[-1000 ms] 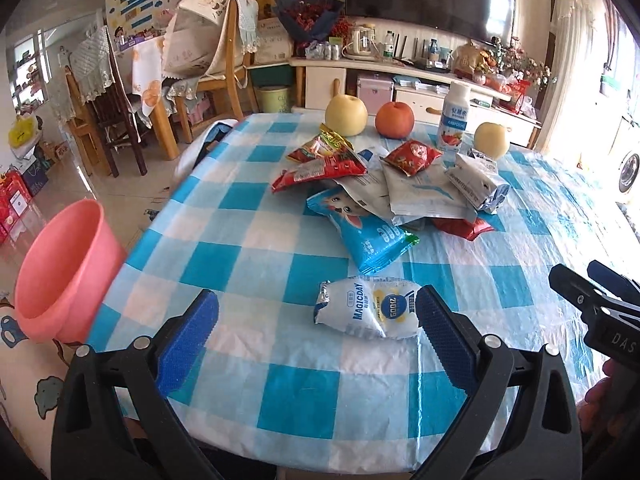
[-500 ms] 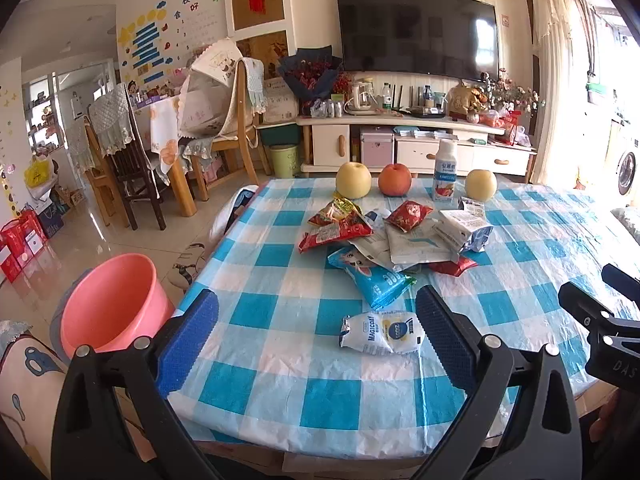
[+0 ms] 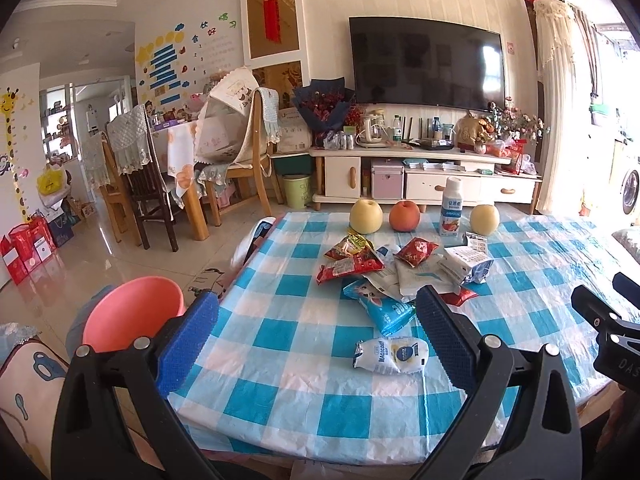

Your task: Collect trash

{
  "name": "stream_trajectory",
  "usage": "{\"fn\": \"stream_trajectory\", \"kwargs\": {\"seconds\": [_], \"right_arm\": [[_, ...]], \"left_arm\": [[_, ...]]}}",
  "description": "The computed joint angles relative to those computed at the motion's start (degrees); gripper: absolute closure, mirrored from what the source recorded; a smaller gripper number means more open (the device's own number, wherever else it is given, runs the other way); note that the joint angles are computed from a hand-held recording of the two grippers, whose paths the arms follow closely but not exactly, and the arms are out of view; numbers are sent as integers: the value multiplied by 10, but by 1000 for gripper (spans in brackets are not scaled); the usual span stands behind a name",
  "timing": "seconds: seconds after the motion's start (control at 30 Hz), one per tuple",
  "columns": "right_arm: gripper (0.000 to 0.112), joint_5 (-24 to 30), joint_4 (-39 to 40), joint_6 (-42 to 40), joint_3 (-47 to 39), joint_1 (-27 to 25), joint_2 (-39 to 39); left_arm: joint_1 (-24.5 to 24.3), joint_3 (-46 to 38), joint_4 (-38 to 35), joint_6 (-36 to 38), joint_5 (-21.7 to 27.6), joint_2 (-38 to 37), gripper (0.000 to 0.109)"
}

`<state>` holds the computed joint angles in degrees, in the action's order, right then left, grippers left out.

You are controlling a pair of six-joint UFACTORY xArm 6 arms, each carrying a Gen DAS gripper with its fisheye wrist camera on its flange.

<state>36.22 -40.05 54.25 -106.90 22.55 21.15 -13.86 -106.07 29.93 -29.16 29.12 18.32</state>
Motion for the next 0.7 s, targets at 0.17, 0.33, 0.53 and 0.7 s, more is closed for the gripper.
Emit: {"fn": "stream_trajectory", "kwargs": {"seconds": [0.17, 0.33, 0.53, 0.7], "right_arm": [[13, 7, 0, -18, -11, 2, 3], [13, 15, -5, -38, -24, 8, 10], [13, 11, -4, -46, -26, 10, 14], [13, 10, 0, -48, -23, 10, 12]], "left_arm": [[3, 4, 0, -5, -4, -2, 9], [3, 5, 2, -8, -4, -4, 9], [4, -1, -2, -10, 1, 2, 9], [3, 2, -2, -11, 3, 2, 9]]}}
